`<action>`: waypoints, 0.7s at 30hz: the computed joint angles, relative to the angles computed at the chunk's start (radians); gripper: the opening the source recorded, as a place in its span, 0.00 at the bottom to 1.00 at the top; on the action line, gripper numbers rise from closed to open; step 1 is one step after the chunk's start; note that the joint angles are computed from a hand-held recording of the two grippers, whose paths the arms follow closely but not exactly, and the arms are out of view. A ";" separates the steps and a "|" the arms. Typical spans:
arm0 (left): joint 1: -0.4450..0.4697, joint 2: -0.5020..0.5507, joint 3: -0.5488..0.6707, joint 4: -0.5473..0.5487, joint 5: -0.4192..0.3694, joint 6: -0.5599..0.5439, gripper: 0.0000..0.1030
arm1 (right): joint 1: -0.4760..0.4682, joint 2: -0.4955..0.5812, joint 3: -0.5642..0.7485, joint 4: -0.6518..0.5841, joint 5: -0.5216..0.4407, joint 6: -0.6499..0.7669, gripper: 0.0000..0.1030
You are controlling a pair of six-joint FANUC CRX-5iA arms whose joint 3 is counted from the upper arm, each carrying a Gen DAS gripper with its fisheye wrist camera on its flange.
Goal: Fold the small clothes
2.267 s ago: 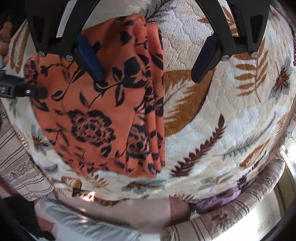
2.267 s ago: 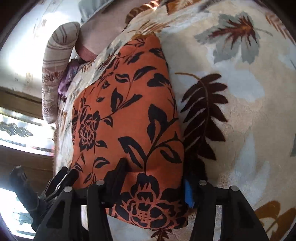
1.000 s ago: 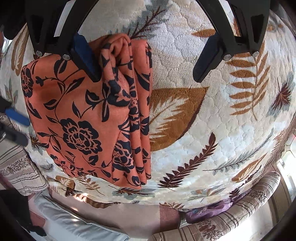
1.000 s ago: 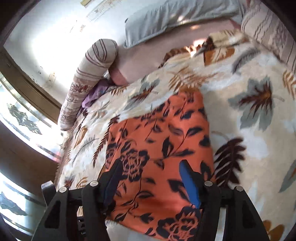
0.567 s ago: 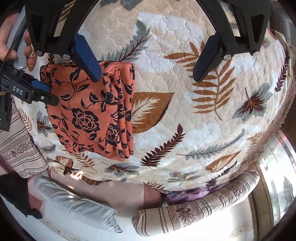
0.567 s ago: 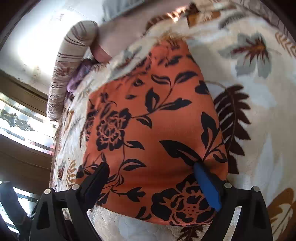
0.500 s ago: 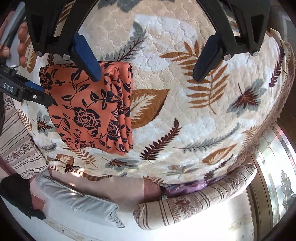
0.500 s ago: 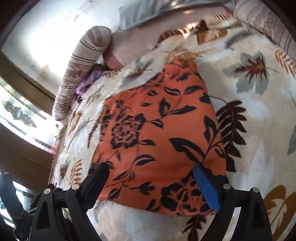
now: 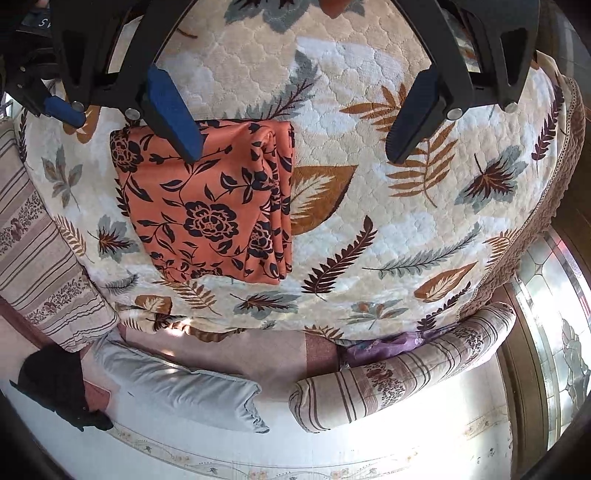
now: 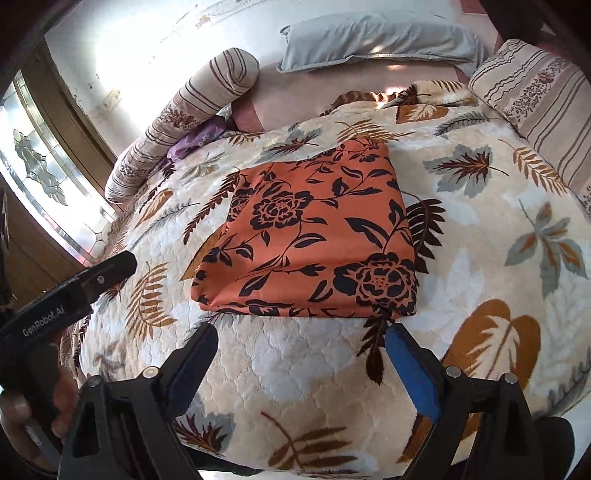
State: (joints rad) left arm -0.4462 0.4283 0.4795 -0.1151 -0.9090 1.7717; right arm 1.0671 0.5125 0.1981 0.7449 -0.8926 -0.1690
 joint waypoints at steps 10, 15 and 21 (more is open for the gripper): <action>0.001 0.002 -0.001 0.034 0.026 -0.016 0.97 | 0.022 0.063 0.132 0.035 -0.209 0.091 0.91; 0.004 0.016 0.010 0.050 0.020 -0.021 0.97 | 0.020 0.081 0.165 0.031 -0.263 0.092 0.91; 0.013 0.029 0.012 0.090 0.025 -0.051 0.97 | 0.011 0.085 0.176 0.021 -0.264 0.100 0.91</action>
